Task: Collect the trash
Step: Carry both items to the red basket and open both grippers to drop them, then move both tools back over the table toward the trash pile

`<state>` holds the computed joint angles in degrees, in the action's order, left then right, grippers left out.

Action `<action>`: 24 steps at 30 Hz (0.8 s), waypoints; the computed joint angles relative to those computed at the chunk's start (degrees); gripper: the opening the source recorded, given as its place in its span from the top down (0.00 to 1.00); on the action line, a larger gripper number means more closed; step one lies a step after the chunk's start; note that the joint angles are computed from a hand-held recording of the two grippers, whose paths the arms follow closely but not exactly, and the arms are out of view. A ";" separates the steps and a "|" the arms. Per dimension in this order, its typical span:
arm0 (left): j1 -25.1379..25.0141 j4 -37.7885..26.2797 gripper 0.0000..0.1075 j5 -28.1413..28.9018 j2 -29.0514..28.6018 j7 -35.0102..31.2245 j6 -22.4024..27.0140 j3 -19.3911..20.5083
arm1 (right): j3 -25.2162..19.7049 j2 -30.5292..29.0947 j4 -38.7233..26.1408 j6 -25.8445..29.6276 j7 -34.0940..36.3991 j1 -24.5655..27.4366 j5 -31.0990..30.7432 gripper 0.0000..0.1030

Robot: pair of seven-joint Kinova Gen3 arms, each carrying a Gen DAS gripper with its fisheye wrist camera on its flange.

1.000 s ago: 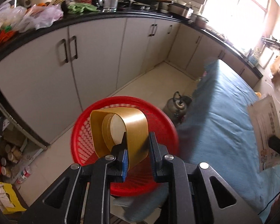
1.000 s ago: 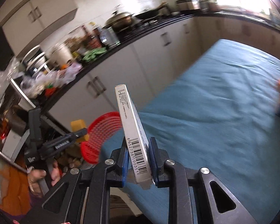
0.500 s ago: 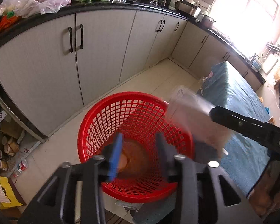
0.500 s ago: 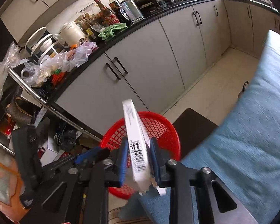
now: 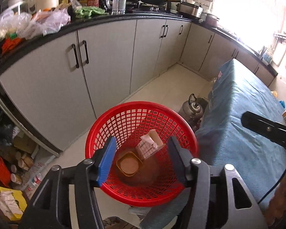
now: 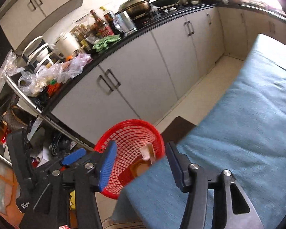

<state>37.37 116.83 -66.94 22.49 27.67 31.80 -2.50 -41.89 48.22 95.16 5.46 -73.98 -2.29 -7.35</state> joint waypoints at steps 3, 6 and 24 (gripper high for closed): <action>0.89 -2.27 0.44 2.01 0.79 -2.70 3.84 1.12 | -0.29 -1.12 2.60 -2.10 -0.78 1.95 -0.24 0.43; 2.26 -5.19 0.42 4.35 2.00 -5.98 8.67 2.11 | -1.15 -2.44 6.20 -5.64 -2.56 4.49 1.00 0.42; 11.87 -21.34 0.37 8.75 8.59 -18.23 26.78 4.07 | -7.30 -8.01 23.93 -20.51 -16.29 22.43 14.88 0.34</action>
<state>49.23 95.49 -58.19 31.08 9.44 58.58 1.57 -49.20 40.22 119.09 -15.05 -90.27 20.14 7.53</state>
